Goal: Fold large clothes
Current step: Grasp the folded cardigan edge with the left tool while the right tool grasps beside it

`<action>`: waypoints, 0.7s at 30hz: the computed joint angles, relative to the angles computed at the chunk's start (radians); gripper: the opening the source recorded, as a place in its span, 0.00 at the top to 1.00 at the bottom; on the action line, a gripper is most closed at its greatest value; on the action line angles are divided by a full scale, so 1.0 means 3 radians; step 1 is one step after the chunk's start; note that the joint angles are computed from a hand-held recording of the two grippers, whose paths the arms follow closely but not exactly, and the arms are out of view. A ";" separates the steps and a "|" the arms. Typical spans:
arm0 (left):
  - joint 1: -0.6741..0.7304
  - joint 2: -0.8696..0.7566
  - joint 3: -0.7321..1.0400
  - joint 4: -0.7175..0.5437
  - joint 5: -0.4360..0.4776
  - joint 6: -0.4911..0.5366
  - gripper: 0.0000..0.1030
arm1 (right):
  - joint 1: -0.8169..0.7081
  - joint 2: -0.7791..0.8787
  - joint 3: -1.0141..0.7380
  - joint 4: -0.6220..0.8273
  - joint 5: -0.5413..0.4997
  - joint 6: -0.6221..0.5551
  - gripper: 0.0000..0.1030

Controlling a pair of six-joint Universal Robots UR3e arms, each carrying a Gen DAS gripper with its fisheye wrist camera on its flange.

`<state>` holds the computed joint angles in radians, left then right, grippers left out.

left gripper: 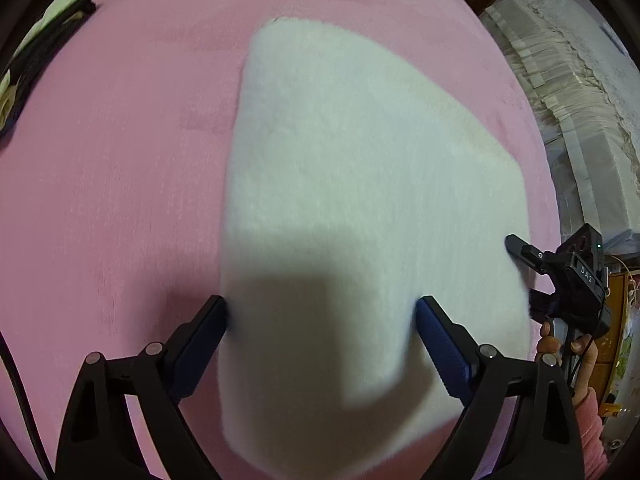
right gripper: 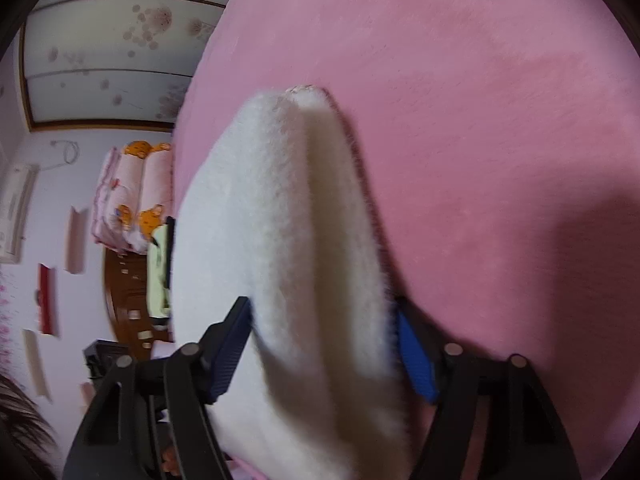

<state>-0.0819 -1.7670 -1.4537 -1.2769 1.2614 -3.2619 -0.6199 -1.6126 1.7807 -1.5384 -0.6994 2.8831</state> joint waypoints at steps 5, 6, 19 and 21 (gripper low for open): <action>0.0134 -0.0027 -0.0184 0.0355 -0.0190 0.0037 0.11 | 0.0077 0.0263 -0.0123 0.0056 0.0100 -0.0094 0.41; 0.0163 -0.0021 -0.0257 0.0454 -0.0236 0.0031 0.11 | 0.0062 0.0264 -0.0114 0.0082 0.0131 -0.0119 0.42; 0.0294 0.0129 -0.0729 0.1038 -0.0374 -0.0076 0.35 | -0.0064 -0.0135 0.0002 0.0173 0.0048 -0.0327 0.62; 0.0161 0.0133 -0.0626 0.1035 -0.0165 -0.0249 0.40 | -0.0007 -0.0314 0.0081 -0.0052 0.0006 -0.0147 0.65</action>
<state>-0.0337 -1.7271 -1.6414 -0.9664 1.2119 -3.3364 -0.6221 -1.7069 1.8051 -1.5539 -0.6977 2.8390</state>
